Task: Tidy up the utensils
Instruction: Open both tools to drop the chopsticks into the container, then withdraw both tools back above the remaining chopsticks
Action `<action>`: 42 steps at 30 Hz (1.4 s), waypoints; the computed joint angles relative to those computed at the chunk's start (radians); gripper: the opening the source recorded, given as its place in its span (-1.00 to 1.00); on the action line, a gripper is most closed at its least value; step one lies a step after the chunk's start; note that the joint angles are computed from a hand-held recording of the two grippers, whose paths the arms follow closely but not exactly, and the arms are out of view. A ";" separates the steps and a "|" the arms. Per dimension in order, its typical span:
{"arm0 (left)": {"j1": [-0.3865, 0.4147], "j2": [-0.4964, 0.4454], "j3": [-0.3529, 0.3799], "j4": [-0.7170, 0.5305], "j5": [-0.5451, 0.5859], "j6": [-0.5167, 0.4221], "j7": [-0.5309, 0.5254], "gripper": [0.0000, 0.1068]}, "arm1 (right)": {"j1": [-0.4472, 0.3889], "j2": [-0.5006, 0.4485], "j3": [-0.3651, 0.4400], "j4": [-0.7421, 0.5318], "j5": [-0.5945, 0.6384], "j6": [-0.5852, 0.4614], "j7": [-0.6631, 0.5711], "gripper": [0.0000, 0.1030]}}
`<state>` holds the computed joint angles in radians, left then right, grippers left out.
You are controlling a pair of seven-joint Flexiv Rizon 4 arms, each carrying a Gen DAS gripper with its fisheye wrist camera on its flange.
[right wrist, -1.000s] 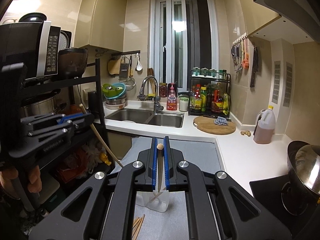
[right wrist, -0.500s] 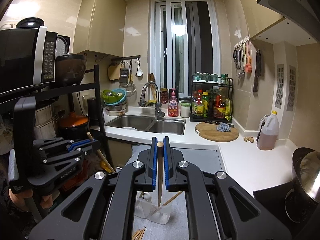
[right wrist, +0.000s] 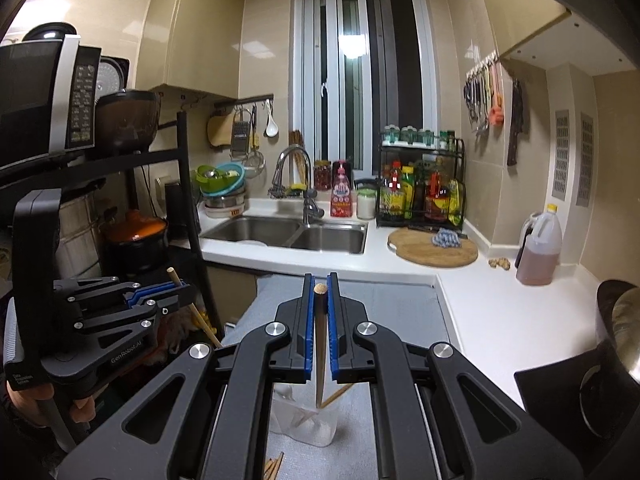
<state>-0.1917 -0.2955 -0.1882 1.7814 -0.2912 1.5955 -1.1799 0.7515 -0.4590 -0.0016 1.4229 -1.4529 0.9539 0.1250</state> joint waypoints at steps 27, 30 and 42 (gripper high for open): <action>-0.389 0.229 0.561 0.386 0.582 0.058 -0.710 0.79 | 0.151 0.043 0.161 0.336 0.122 -0.244 0.310 0.67; -0.422 0.300 0.603 0.382 0.863 -0.032 -0.952 0.79 | 0.189 0.049 0.172 0.356 0.110 -0.300 0.346 0.67; -0.256 0.466 0.415 0.505 1.145 -0.117 -1.236 0.79 | 0.279 0.064 0.233 0.417 0.120 -0.446 0.407 0.66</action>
<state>-0.4475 0.1708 0.2267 2.2868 0.8538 1.4787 -2.4155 1.0309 -0.3948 0.2312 1.8400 -1.3330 0.5076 0.5316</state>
